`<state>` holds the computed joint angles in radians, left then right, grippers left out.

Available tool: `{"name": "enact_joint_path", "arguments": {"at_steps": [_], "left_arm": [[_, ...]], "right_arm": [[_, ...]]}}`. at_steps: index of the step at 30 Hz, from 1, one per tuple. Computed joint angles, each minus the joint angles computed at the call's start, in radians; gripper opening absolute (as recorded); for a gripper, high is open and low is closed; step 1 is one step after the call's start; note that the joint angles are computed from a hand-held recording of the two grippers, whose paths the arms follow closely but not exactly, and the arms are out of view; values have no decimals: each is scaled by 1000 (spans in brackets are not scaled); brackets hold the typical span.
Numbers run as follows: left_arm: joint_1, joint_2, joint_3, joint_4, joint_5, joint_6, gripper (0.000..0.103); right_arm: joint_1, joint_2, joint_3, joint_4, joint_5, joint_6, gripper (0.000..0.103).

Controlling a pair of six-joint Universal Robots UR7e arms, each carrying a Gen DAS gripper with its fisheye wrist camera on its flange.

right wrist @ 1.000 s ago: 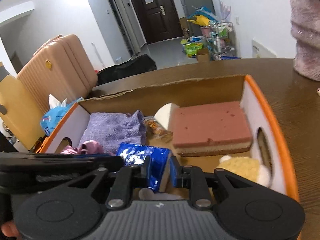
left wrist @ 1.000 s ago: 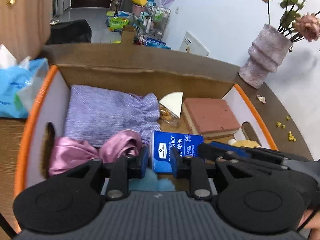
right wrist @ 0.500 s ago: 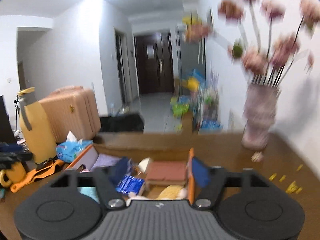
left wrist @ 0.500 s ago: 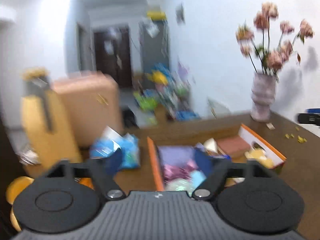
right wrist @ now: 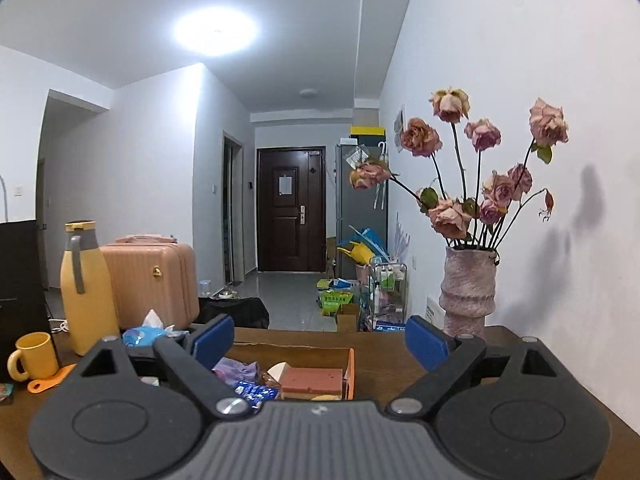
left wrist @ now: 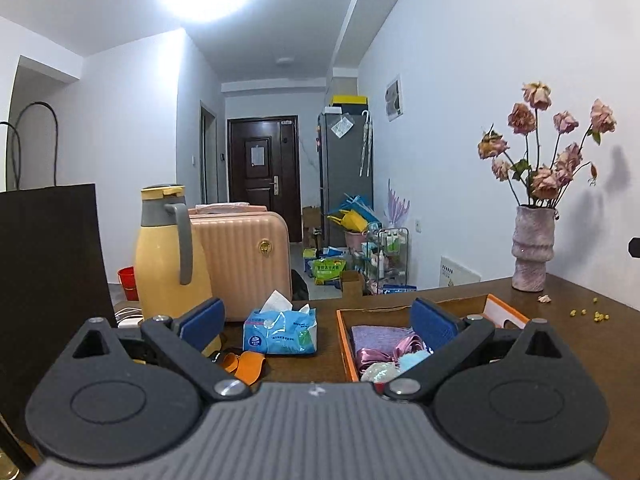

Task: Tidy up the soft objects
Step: 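Withdraw both grippers from the box back over the table, then close both grippers on the pink fuzzy headband and lift it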

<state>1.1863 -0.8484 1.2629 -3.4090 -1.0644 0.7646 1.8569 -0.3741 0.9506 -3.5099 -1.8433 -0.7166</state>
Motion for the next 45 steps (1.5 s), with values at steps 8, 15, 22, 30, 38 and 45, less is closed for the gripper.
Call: {"name": "enact_joint_path", "arguments": {"at_steps": [8, 15, 22, 30, 38, 45], "left_arm": [[-22, -143, 281, -126, 51, -101, 103], [-43, -293, 647, -414, 41, -44, 103], [-52, -343, 758, -447, 76, 30, 103], [-33, -309, 709, -412, 124, -16, 103], [16, -209, 536, -213, 102, -92, 103], [77, -51, 175, 134, 26, -215, 81]], "right_arm": [[3, -112, 344, -239, 68, 31, 100], [10, -171, 684, -483, 92, -22, 101], [22, -176, 841, -547, 63, 46, 102], [10, -151, 806, -510, 43, 75, 102], [-10, -91, 599, -300, -7, 159, 100], [-16, 21, 237, 87, -9, 242, 90]]}}
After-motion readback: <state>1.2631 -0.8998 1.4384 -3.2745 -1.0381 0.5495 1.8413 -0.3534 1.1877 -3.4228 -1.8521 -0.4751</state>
